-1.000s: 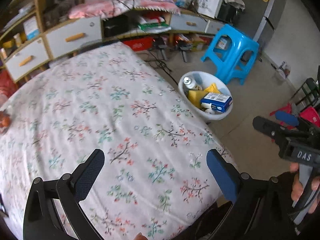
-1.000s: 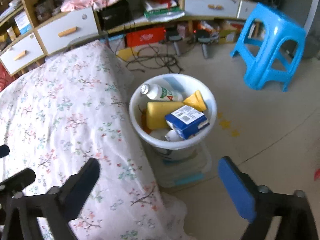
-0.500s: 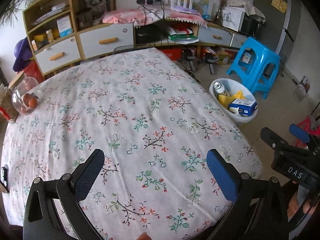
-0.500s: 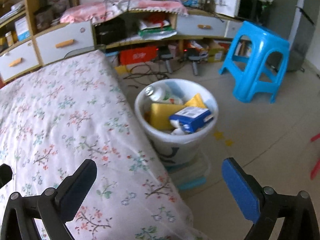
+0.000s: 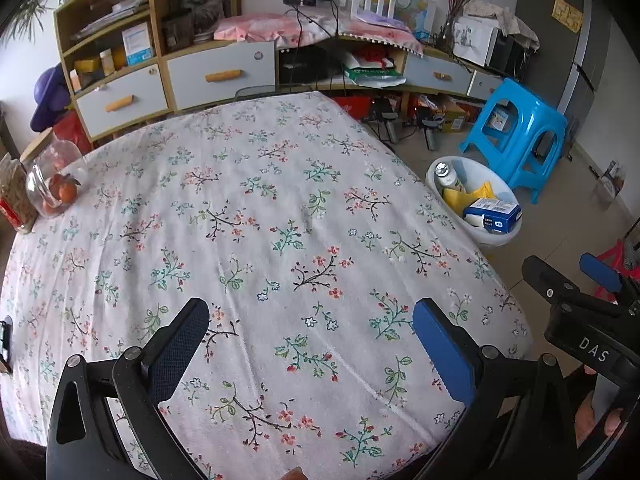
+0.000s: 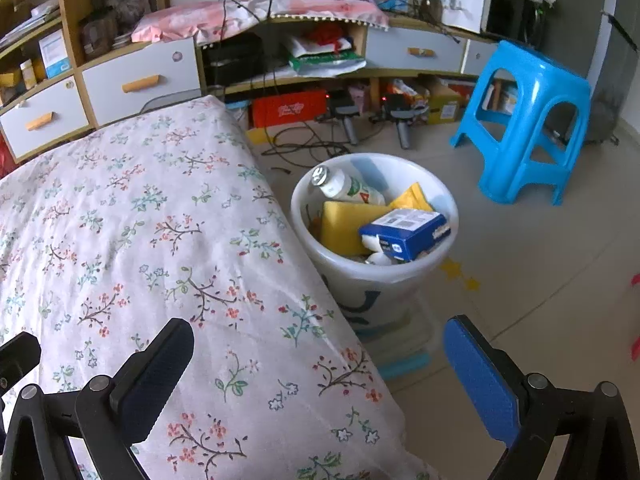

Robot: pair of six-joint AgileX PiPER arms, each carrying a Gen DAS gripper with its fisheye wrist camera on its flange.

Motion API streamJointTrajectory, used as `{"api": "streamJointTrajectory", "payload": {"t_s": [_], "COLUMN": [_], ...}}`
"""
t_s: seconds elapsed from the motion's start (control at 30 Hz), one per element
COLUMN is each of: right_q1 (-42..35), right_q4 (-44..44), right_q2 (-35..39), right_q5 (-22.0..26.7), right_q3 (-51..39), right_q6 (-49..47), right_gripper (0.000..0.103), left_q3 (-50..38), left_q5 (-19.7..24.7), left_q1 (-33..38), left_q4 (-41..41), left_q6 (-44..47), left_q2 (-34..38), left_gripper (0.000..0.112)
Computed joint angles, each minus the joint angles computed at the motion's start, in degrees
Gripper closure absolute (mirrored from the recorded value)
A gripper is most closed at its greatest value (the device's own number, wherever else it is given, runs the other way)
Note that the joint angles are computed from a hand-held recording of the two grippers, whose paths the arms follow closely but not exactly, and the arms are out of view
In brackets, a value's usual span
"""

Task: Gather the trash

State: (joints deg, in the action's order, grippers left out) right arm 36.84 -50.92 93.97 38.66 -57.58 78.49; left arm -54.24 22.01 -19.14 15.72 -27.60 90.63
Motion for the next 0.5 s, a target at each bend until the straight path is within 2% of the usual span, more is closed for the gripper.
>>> {"api": "streamJointTrajectory", "payload": {"t_s": [0.5], "right_q1": [0.2], "right_q4": [-0.6], "right_q2": [-0.4], "right_q5": [0.4], "right_q3": [0.3], "right_q6": [0.4], "right_gripper": [0.001], "left_q3": [0.5], "left_q5": [-0.1], "left_q1": [-0.6], "left_q4": [0.0], "left_q6": [-0.2], "left_q2": [-0.5], "left_gripper": [0.009]}}
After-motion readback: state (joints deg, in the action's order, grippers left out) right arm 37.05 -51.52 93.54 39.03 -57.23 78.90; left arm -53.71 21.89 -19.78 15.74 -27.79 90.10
